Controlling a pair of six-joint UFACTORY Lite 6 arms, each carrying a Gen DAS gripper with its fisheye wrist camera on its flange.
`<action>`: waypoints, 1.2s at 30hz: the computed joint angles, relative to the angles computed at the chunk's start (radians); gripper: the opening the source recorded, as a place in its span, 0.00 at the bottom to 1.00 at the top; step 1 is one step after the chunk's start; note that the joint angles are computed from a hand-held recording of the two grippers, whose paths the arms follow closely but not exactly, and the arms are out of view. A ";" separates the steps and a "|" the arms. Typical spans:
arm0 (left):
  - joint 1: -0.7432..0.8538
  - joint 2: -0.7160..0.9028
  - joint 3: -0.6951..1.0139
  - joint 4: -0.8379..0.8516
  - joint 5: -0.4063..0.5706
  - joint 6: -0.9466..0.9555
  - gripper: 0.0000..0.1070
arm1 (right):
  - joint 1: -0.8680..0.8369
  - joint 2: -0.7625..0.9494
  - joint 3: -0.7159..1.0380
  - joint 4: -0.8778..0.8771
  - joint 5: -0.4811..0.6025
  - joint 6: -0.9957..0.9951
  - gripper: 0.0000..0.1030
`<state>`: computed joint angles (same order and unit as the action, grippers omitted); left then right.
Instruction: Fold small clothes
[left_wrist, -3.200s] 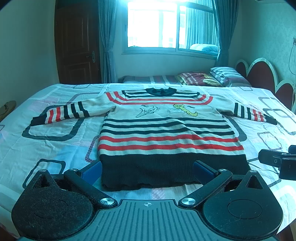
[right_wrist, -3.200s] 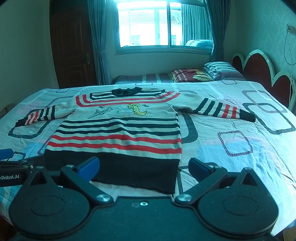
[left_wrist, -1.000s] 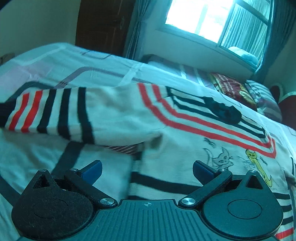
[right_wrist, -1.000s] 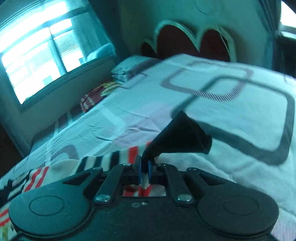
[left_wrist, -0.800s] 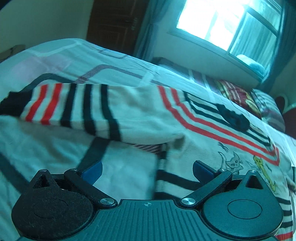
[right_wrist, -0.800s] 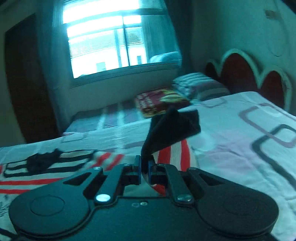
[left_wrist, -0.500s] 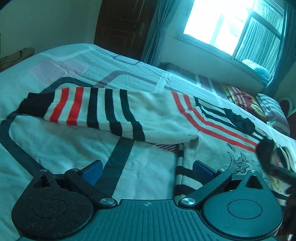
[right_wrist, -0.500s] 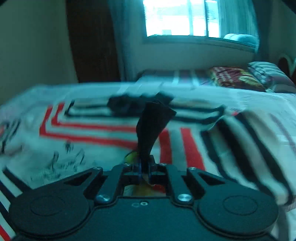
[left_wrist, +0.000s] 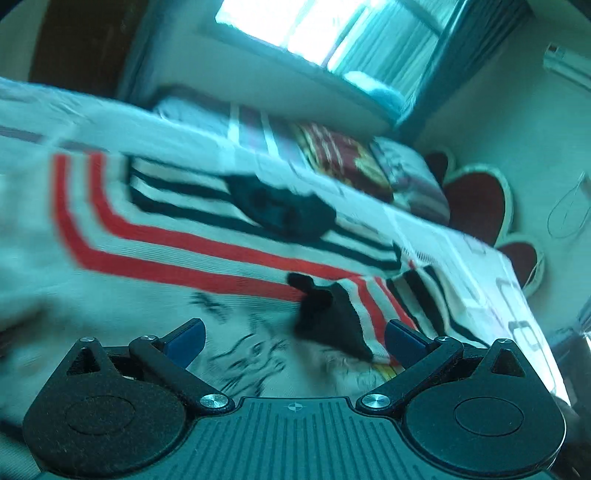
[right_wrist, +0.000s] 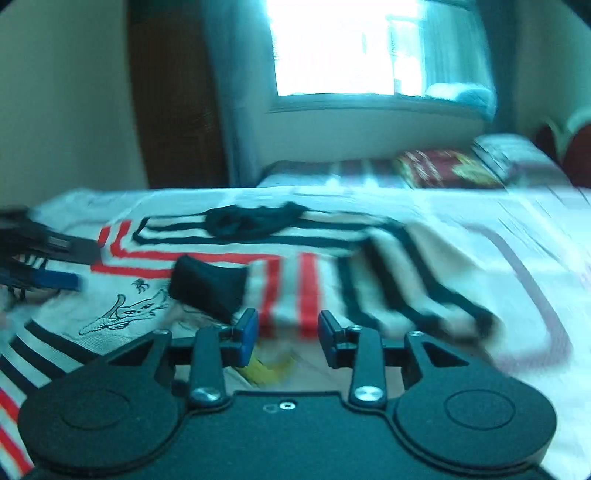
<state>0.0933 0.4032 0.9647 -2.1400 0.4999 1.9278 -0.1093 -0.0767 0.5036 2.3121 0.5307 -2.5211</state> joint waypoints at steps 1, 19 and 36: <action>-0.010 0.073 0.079 0.063 0.005 -0.076 0.96 | -0.051 -0.030 -0.018 -0.066 0.004 0.058 0.35; 0.051 0.185 0.268 0.289 0.028 -0.226 0.05 | -0.507 0.327 0.243 -0.572 0.420 0.873 0.36; 0.131 0.167 0.183 0.127 0.018 0.008 0.05 | -0.468 0.669 0.490 -0.518 0.539 1.147 0.17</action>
<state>0.2245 0.5705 1.1480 -2.0134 0.5179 1.9362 -0.5771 0.5925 0.9934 1.7939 1.0697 -1.3739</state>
